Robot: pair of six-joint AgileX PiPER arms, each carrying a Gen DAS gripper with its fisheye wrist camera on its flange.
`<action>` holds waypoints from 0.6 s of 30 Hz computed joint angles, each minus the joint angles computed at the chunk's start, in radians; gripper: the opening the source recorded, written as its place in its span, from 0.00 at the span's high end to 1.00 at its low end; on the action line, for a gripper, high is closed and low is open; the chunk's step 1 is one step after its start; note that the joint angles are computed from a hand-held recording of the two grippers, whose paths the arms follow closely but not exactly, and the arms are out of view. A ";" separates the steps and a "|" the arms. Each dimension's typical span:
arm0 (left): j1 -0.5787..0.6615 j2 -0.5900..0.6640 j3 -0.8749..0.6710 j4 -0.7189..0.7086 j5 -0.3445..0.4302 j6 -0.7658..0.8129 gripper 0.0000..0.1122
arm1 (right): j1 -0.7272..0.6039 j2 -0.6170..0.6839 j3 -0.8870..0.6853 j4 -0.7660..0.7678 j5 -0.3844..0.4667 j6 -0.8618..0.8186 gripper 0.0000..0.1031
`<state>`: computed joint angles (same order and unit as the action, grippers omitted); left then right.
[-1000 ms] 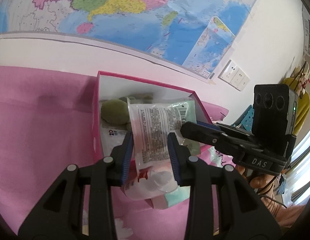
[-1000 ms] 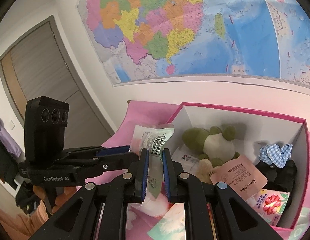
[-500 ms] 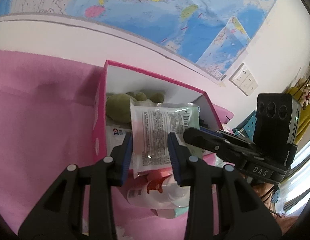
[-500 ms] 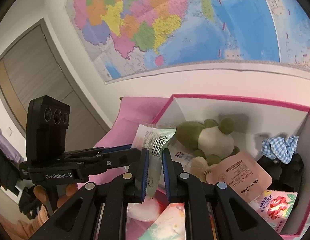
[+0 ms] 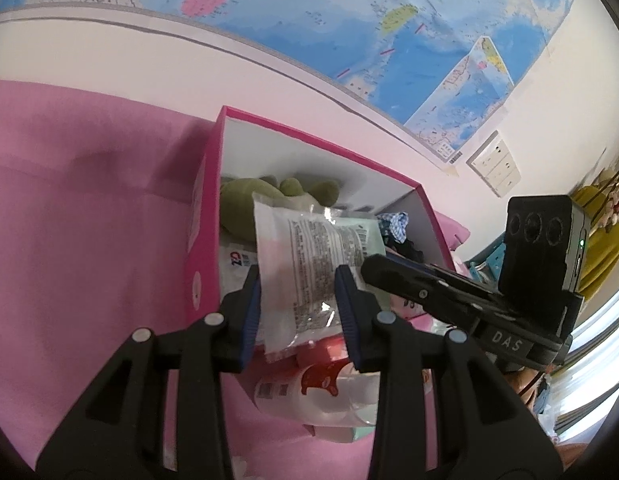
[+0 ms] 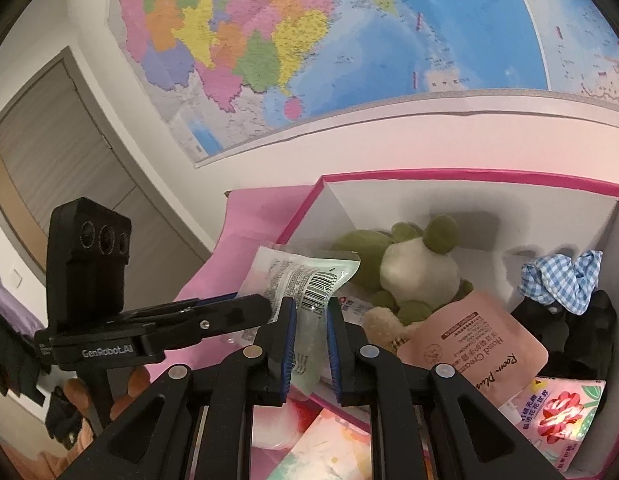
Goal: Organize soft objects
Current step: 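Lower the packet into the pink box and open the right tool, then move the right tool down to the small cream-and-gold box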
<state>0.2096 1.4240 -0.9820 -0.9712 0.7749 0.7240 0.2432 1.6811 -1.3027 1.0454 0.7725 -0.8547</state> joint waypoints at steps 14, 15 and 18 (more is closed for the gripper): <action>0.024 -0.273 0.177 0.054 -0.068 0.050 0.58 | -0.013 -0.152 0.131 -0.057 -0.057 -0.038 0.73; 0.030 -0.299 0.193 0.048 -0.054 0.072 0.56 | -0.022 -0.178 0.152 -0.059 -0.046 -0.055 0.72; 0.038 -0.390 0.249 0.040 -0.001 0.112 0.52 | -0.051 -0.258 0.216 -0.072 -0.009 -0.097 0.66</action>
